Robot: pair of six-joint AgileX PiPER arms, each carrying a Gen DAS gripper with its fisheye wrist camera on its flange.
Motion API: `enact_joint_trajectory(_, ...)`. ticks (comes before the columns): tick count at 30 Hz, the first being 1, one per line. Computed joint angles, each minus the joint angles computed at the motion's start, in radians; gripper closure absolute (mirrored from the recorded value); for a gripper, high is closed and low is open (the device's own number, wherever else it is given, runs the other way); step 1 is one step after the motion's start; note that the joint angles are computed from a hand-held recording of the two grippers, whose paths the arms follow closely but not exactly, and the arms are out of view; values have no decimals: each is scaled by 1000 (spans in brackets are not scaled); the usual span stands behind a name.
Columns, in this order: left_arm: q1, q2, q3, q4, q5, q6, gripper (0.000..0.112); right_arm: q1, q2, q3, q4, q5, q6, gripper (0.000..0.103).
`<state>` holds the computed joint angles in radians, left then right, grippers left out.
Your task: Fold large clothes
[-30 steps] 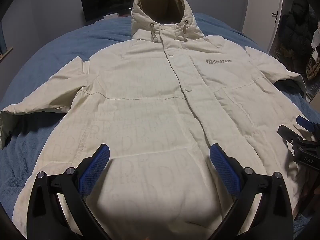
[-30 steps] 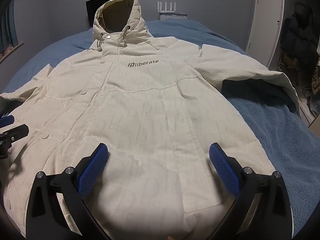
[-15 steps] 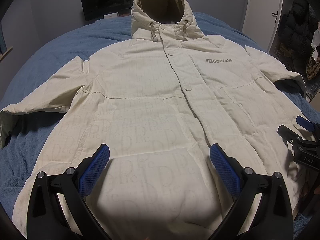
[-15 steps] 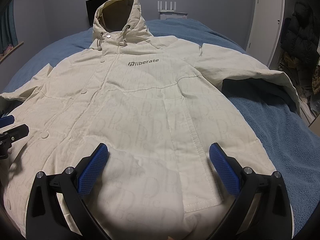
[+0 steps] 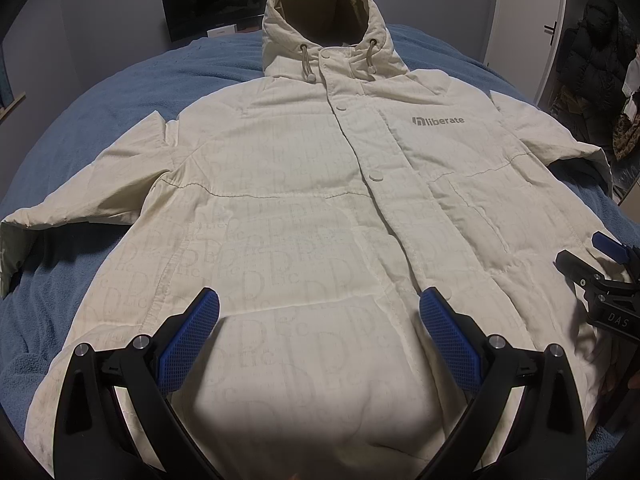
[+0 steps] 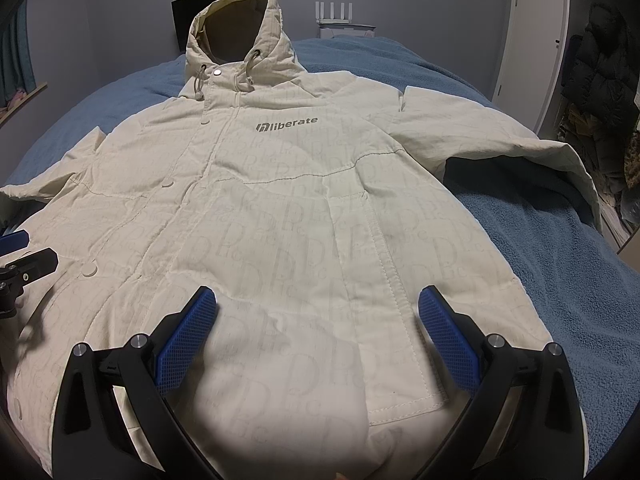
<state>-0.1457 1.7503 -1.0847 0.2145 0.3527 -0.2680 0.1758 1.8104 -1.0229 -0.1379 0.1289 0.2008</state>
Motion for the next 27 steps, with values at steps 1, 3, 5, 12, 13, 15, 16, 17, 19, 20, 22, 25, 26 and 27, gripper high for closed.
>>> enact_joint_trajectory(1, 0, 0, 0, 0, 0, 0, 16, 0, 0, 0, 0, 0, 1, 6)
enact_joint_trajectory(3, 0, 0, 0, 0, 0, 0, 16, 0, 0, 0, -1, 0, 2, 6)
enact_joint_trajectory(5, 0, 0, -1, 0, 1, 0, 16, 1, 0, 0, -7, 0, 8, 6)
enact_joint_trajectory(12, 0, 0, -1, -2, 1, 2, 16, 1, 1, 0, -2, 1, 3, 6)
enact_joint_trajectory(13, 0, 0, -1, -2, 1, 2, 16, 1, 1, 0, -2, 1, 3, 6)
enact_joint_trajectory(15, 0, 0, -2, -3, 2, 3, 16, 1, 2, -1, -4, 1, 5, 6)
enact_joint_trajectory(16, 0, 0, -2, -3, 2, 3, 16, 1, 2, -1, -4, 1, 5, 6)
enact_joint_trajectory(17, 0, 0, -2, -3, 2, 3, 16, 1, 2, -1, -3, 1, 4, 6)
enact_joint_trajectory(19, 0, 0, -2, -3, 2, 3, 16, 1, 2, -1, 0, 1, 1, 6)
enact_joint_trajectory(20, 0, 1, -3, -3, 3, 3, 16, 1, 2, 0, 0, 1, 1, 6)
enact_joint_trajectory(22, 0, 1, -3, -3, 3, 3, 16, 0, 3, 0, 3, 1, -3, 6)
enact_joint_trajectory(25, 0, 1, -3, -4, 4, 4, 16, -1, 3, 0, 10, 0, -10, 6)
enact_joint_trajectory(26, 0, 1, -3, -4, 4, 4, 16, -1, 3, 0, 12, 0, -12, 6)
enact_joint_trajectory(27, 0, 1, -3, -5, 5, 5, 16, -1, 3, 0, 12, 0, -12, 6)
